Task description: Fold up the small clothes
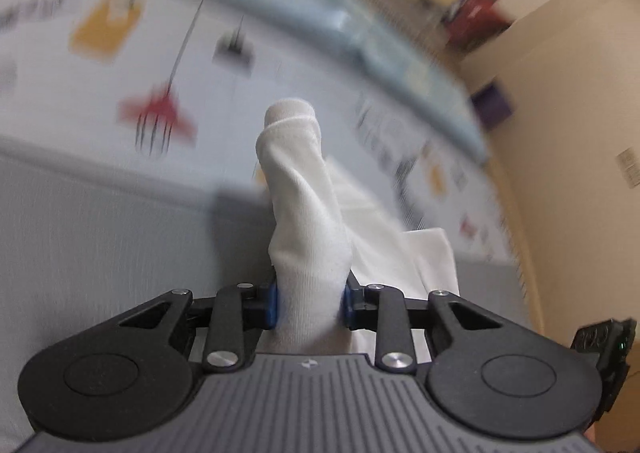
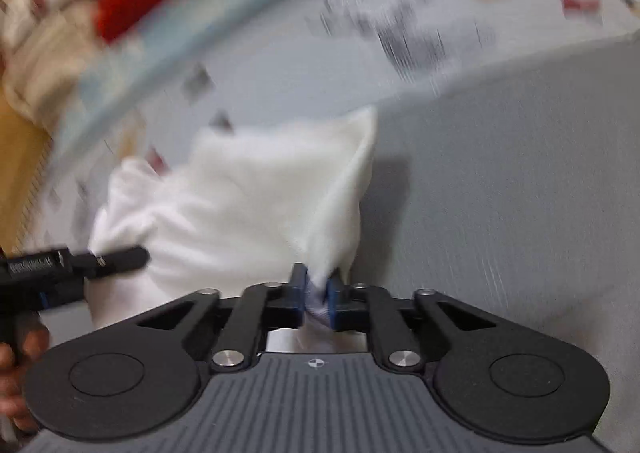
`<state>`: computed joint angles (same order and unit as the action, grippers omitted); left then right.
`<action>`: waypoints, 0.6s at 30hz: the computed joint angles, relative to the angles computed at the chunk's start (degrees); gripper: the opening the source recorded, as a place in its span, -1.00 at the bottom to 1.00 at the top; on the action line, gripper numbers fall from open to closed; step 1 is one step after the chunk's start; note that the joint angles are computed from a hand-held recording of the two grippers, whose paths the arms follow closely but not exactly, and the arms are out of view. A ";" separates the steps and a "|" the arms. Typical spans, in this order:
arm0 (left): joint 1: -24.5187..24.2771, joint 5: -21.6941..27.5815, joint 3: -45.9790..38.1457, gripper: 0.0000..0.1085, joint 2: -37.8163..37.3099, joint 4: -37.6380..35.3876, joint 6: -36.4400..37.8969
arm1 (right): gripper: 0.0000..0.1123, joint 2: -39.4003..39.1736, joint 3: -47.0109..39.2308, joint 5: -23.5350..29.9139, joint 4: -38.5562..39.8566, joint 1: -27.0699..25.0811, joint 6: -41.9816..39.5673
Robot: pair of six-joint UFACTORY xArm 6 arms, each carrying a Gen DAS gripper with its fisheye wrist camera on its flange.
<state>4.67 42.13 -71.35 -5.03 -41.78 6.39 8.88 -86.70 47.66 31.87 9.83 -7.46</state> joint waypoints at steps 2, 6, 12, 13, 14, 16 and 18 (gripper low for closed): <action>-0.15 -6.31 1.46 -0.20 -1.70 -0.74 -0.57 | -0.83 -1.81 2.62 -9.09 7.09 1.38 -6.11; 2.29 -9.67 3.56 0.21 -2.89 7.93 -10.01 | -0.52 -1.04 2.25 -14.05 3.16 3.58 -3.53; 5.81 6.27 0.90 0.21 -0.81 7.13 -10.20 | -0.41 3.29 -4.05 -1.57 -5.17 3.41 0.65; 5.45 8.03 0.47 0.21 -0.35 9.10 -10.44 | -0.38 3.73 -4.67 -0.21 -5.90 3.34 0.68; 5.40 9.84 0.50 0.21 0.03 11.40 -10.42 | -0.38 4.08 -5.33 1.64 -7.92 3.36 1.78; 4.26 13.21 -0.74 0.22 2.39 18.78 -12.43 | -0.38 5.28 -6.80 6.11 -12.76 3.60 5.11; 3.65 11.71 -0.09 0.21 2.31 19.72 -12.84 | -0.40 6.18 -7.87 10.00 -15.49 3.41 7.45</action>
